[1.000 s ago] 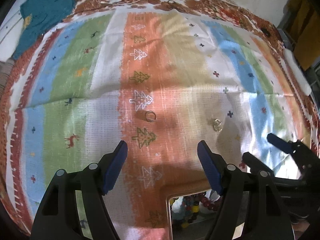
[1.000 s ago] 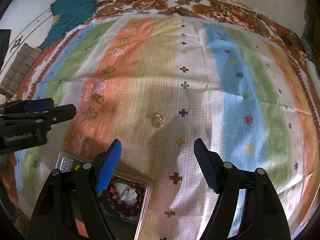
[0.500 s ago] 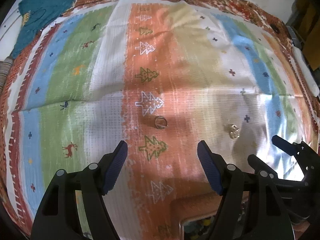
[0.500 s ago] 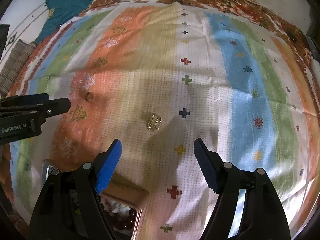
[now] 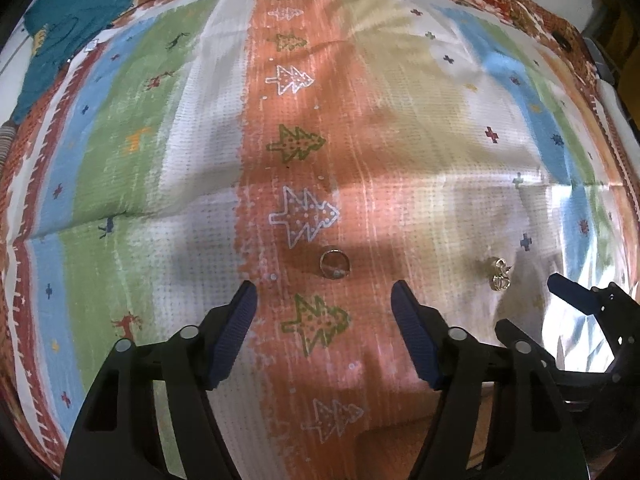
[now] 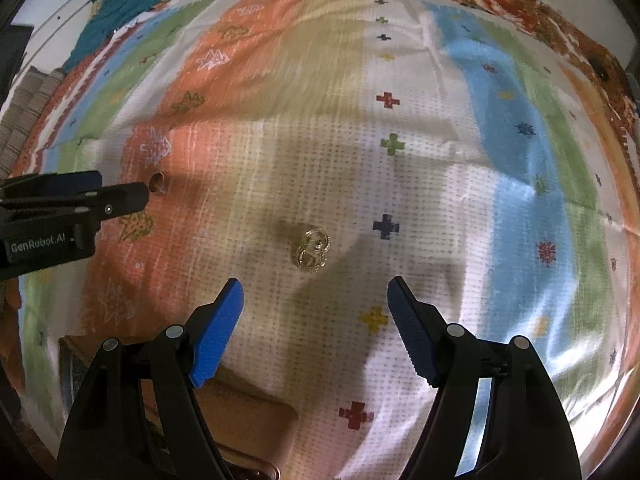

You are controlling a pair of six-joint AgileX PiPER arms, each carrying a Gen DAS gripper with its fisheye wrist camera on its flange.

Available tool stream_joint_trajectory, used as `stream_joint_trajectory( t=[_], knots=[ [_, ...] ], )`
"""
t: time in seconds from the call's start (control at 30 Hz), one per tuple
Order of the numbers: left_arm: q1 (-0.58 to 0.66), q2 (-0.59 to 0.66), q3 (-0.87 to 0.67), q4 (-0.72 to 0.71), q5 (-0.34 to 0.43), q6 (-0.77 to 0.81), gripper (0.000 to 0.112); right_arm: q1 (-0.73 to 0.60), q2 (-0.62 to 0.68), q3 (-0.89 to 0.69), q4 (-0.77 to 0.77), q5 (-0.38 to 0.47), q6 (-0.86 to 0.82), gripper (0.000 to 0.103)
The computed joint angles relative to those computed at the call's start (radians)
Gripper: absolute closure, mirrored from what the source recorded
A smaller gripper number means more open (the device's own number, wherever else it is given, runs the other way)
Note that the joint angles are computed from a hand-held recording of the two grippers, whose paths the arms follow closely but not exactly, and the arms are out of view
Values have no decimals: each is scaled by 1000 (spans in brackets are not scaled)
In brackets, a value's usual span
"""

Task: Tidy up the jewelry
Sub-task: 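Move both open tools toward the two small gold rings on the cloth, then grasp the plain ring with the left tool while the right grasps the ornate ring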

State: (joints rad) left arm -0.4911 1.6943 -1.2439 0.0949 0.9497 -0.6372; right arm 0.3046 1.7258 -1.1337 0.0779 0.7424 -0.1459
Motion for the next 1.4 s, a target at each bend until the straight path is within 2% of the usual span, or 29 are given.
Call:
stream_joint_trajectory(
  t=[0.2,0.37,0.4,0.43,0.63,0.67,0.73,0.8,0.83,0.87,0.97,1.4],
  knots=[
    [12,38,-18,-10,-4,29,53,8,49,-37,-21,-2,26,29],
    [17,63,-23,-6,-3,37,65,9,88,-65,-30,-1,34,29],
    [15,67,-25,-4,0,38,71,11,93,-70,-35,0,37,33],
    [13,77,-32,-2,4,42,72,15,98,-75,-44,0,47,34],
    [15,104,-51,16,-9,32,72,31,116,-99,-66,8,66,44],
    [14,111,-57,19,-9,33,72,34,116,-97,-80,7,77,46],
    [1,134,-80,42,7,25,84,34,118,-102,-90,12,86,56],
    [-9,147,-93,59,16,8,87,29,117,-108,-79,23,74,69],
    [-9,149,-95,56,14,10,93,26,117,-110,-64,26,60,73],
    [-12,149,-95,55,14,11,94,24,113,-105,-59,23,53,79],
    [-10,140,-82,48,6,17,94,24,106,-90,-58,9,37,86],
    [-21,31,11,46,-9,-8,94,2,44,-48,12,-2,-36,87]
  ],
)
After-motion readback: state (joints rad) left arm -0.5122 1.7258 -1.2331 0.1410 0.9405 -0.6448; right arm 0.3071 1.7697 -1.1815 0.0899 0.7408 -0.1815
